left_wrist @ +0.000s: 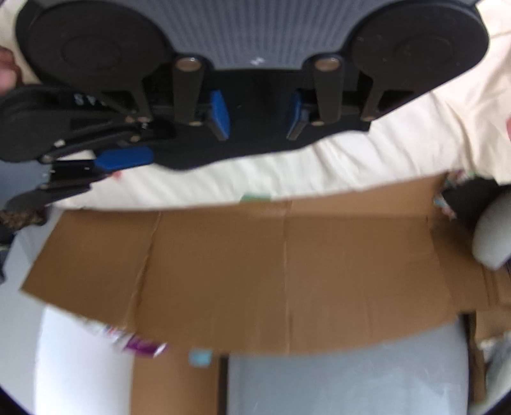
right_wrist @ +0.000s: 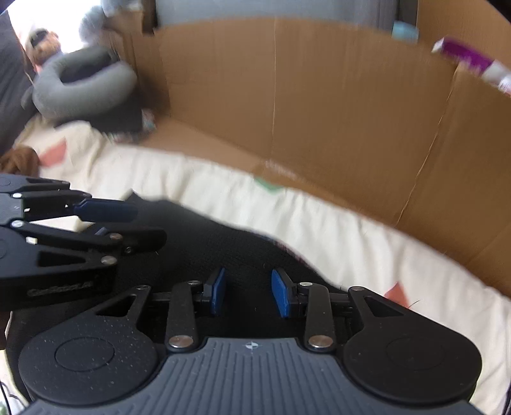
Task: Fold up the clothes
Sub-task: 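Open both grippers and release the black pants onto the duvet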
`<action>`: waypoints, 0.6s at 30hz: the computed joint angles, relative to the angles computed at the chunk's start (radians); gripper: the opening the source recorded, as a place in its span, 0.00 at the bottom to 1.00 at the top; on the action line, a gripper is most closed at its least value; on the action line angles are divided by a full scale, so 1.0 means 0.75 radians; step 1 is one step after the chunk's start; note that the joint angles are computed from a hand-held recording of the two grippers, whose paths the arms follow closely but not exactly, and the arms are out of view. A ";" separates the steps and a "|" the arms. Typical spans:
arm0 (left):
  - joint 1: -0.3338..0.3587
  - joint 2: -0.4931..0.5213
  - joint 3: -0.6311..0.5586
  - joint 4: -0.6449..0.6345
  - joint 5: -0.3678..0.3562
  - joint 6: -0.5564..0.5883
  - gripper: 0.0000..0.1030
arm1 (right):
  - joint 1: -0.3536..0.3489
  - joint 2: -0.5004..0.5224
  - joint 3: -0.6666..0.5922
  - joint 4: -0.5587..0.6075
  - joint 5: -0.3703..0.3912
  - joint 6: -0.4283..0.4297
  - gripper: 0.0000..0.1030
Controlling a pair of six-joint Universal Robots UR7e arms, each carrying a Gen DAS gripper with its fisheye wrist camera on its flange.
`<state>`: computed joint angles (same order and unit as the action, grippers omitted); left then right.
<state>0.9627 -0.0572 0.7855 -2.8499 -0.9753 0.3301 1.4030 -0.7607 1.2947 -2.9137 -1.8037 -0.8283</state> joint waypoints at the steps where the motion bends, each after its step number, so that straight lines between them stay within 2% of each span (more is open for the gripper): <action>1: -0.006 -0.022 0.037 -0.021 -0.003 -0.005 0.45 | 0.001 -0.019 0.020 -0.011 0.020 0.000 0.40; 5: -0.021 -0.092 0.164 -0.058 -0.004 -0.065 0.46 | -0.003 -0.086 0.094 -0.001 0.077 0.042 0.41; 12: -0.034 -0.146 0.313 -0.078 0.010 -0.091 0.47 | -0.004 -0.174 0.230 0.008 0.100 0.124 0.41; 16: -0.025 -0.173 0.372 -0.043 0.024 -0.164 0.48 | -0.004 -0.188 0.287 -0.035 0.067 0.039 0.41; 18: -0.022 -0.174 0.385 -0.039 0.049 -0.158 0.48 | -0.009 -0.184 0.290 -0.037 0.042 0.033 0.41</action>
